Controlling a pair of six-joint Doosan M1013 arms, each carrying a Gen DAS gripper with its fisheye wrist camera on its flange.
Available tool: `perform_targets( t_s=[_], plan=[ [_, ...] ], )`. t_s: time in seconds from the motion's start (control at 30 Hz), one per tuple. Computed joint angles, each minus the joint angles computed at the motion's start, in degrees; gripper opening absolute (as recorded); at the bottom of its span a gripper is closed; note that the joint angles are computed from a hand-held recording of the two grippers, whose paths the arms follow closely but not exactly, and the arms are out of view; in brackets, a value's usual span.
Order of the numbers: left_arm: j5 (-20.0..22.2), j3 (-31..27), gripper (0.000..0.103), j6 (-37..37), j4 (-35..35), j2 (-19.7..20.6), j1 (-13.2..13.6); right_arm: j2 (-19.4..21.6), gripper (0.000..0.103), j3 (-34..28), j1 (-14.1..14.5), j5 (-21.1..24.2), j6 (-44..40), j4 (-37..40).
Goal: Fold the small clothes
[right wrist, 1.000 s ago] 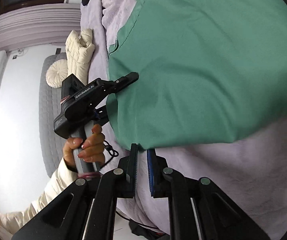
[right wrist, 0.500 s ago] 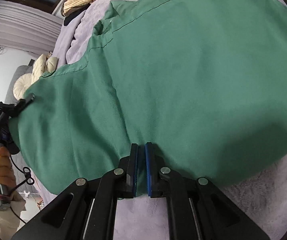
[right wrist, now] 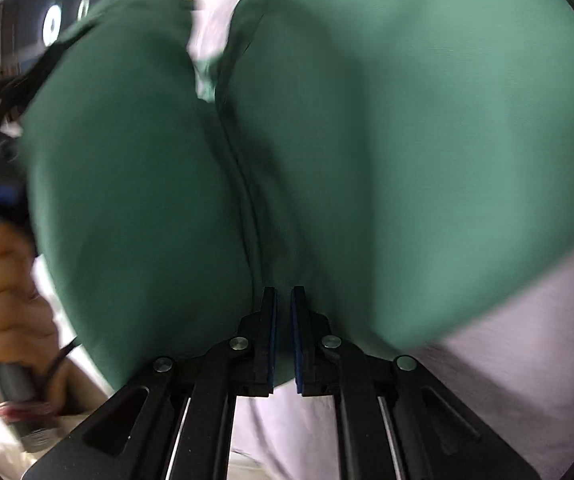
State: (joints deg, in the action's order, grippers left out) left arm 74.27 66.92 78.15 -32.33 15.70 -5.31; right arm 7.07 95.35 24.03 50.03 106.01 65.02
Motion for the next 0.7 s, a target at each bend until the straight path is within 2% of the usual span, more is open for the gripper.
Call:
perform_targets(
  t_s=[0.13, 0.2, 0.23, 0.27, 0.3, 0.33, 0.37, 0.43, 0.53, 0.57, 0.6, 0.63, 0.67, 0.7],
  plan=[
    [3.1, -3.2, 0.016, 0.0, 6.8, 3.7, -5.2, -2.7, 0.010, 4.5, -2.5, -1.3, 1.0, 3.5],
    [4.0, -4.9, 0.017, -0.3, 12.9, 4.6, -7.7, -3.6, 0.010, 5.4, -3.3, -1.0, 0.7, 4.4],
    [4.1, -5.2, 0.026, 0.1, 15.0, 4.6, -8.5, -3.9, 0.010, 5.5, -3.6, -0.7, 0.8, 4.3],
    [3.7, -4.9, 0.037, 1.1, 15.6, 4.2, -8.8, -4.0, 0.010, 5.4, -3.8, -0.4, 1.0, 3.8],
    [2.9, -4.6, 0.059, 2.2, 14.5, 3.8, -8.9, -4.6, 0.011, 5.6, -4.1, 0.1, 1.3, 3.2],
    [1.3, -4.1, 0.067, 3.4, 13.3, 3.0, -8.9, -4.7, 0.011, 5.3, -4.3, 0.6, 1.7, 2.4],
    [0.1, -3.2, 0.067, 4.4, 13.3, 2.1, -9.1, -4.6, 0.011, 4.9, -4.4, 0.9, 2.1, 1.7],
    [0.4, -4.0, 0.067, 6.6, 12.8, 1.7, -9.2, -4.9, 0.011, 3.9, -4.6, 1.3, 4.1, -1.7],
    [-1.0, -3.6, 0.067, 6.6, 8.8, 0.3, -7.2, -4.9, 0.012, 2.0, -4.9, -0.2, 7.2, -6.5],
    [-2.1, -2.9, 0.069, 5.9, 8.3, -0.7, -5.9, -5.2, 0.025, 1.4, -5.1, -0.4, 9.1, -9.2],
    [-3.1, -2.6, 0.076, 4.7, 9.2, -1.3, -5.4, -5.4, 0.046, 0.4, -5.2, -0.3, 11.2, -13.0],
    [-4.1, -1.9, 0.077, 3.6, 10.8, -2.1, -5.0, -5.6, 0.057, -0.4, -5.3, -0.3, 11.9, -15.4],
    [-4.7, -1.4, 0.077, 2.2, 13.4, -2.8, -4.4, -5.6, 0.075, -1.5, -5.3, -0.5, 11.6, -17.4],
    [-4.6, -0.7, 0.077, 0.7, 16.0, -3.5, -3.7, -5.6, 0.078, -2.5, -5.4, -0.6, 10.6, -18.4]
  ],
)
